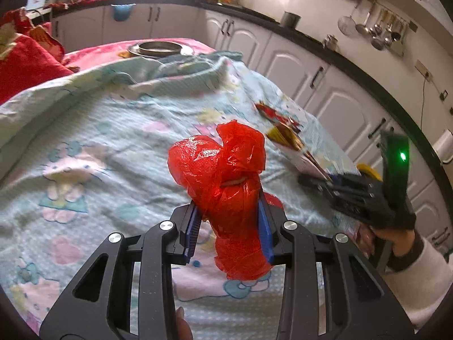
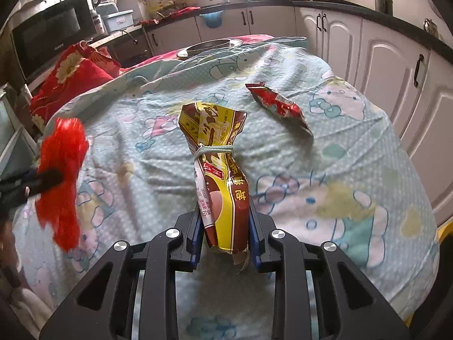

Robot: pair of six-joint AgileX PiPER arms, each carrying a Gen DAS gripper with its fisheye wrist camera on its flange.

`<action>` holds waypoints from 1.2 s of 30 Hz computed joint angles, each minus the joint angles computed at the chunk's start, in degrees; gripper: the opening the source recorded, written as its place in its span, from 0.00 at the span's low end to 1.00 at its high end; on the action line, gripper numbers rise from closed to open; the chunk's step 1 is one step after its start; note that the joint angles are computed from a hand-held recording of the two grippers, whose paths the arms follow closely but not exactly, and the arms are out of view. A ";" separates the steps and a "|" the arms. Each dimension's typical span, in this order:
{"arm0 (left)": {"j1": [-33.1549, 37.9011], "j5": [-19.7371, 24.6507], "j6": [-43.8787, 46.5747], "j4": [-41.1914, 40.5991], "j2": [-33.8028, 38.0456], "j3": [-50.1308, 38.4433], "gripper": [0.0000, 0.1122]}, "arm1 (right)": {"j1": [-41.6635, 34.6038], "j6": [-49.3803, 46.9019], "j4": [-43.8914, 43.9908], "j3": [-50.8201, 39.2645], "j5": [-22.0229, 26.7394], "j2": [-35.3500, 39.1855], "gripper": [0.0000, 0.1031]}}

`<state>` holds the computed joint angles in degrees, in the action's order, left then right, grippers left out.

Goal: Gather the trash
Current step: 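Grasp the red plastic bags with the left tool while the right tool grasps a gold-brown snack bag, then carry the red bags and snack bag over the bin with both tools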

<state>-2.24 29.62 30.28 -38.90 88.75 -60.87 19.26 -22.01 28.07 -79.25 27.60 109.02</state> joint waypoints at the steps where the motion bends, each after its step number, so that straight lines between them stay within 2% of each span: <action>1: 0.07 -0.08 -0.43 0.31 -0.04 -0.26 0.25 | -0.04 -0.54 0.77 0.74 -0.26 -0.58 0.25; 9: -1.33 -0.79 -2.02 1.92 -1.19 -1.05 0.25 | -1.09 -5.16 6.41 6.95 -1.58 -6.89 0.24; 25: -10.82 -2.71 -4.80 5.39 -0.03 -4.81 0.25 | -6.28 -5.55 6.56 16.38 -3.25 -18.91 0.24; 29: -14.27 -3.23 -6.41 6.87 0.86 -6.52 0.25 | -8.56 -6.50 6.60 19.00 -2.87 -22.70 0.25; 36: -20.92 -4.22 -10.49 11.57 3.79 -11.48 0.25 | -16.83 -12.86 12.08 24.04 -0.81 -28.91 0.24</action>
<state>-23.16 25.40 19.79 -27.32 92.54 -72.36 2.44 -34.86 40.15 -55.21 26.80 80.11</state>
